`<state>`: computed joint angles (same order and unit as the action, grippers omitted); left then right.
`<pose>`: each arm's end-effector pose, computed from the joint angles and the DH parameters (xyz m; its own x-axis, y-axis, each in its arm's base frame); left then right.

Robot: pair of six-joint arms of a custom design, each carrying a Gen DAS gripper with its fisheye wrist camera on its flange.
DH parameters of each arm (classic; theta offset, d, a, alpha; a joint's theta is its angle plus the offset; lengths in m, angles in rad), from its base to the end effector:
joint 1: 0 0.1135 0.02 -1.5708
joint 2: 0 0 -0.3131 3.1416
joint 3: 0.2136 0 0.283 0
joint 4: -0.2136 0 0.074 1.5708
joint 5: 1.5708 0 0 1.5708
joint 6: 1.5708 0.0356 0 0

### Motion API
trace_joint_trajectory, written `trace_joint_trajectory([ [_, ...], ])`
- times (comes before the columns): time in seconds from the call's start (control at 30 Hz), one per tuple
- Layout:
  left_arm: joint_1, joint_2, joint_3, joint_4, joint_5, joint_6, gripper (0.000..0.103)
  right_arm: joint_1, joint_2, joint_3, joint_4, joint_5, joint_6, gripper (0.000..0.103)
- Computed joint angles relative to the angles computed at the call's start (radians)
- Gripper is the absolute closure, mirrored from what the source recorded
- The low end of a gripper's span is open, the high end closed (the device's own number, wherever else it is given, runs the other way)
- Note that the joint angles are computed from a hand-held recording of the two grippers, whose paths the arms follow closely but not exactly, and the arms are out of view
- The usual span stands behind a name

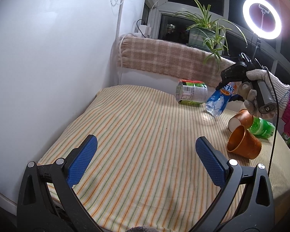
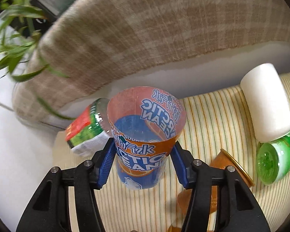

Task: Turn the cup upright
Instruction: 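Lift the blue bottle with the right tool and lower it toward the left tool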

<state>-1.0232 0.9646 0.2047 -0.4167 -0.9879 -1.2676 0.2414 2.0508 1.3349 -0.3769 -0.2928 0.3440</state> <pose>0.0875 -0.0864 0.1374 -0.4327 -0.2994 -0.8504 -0.3683 0.9197 -0.1364 0.4465 0.1205 0.1590 -0.9323 0.1030 -0.3466 -0.0461 0.9169 0.3964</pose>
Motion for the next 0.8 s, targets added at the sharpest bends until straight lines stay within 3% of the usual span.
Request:
trace_joint_trajectory([
  [0.27,-0.096,0.062,0.073,-0.141,-0.05,-0.131,0.0,-0.036,-0.131,-0.151,0.089,-0.08,-0.087,0.049],
  [0.43,-0.134,0.097,0.109,-0.182,-0.068,-0.168,0.0,-0.112,-0.267,-0.254,0.074,-0.227,-0.183,0.048],
  [0.6,-0.191,0.171,0.157,-0.214,-0.084,-0.221,0.0,-0.206,-0.413,-0.313,-0.042,-0.359,-0.34,0.048],
  [0.8,-0.234,0.233,0.204,-0.236,-0.095,-0.247,0.0,-0.327,-0.527,-0.406,-0.191,-0.41,-0.59,0.048],
])
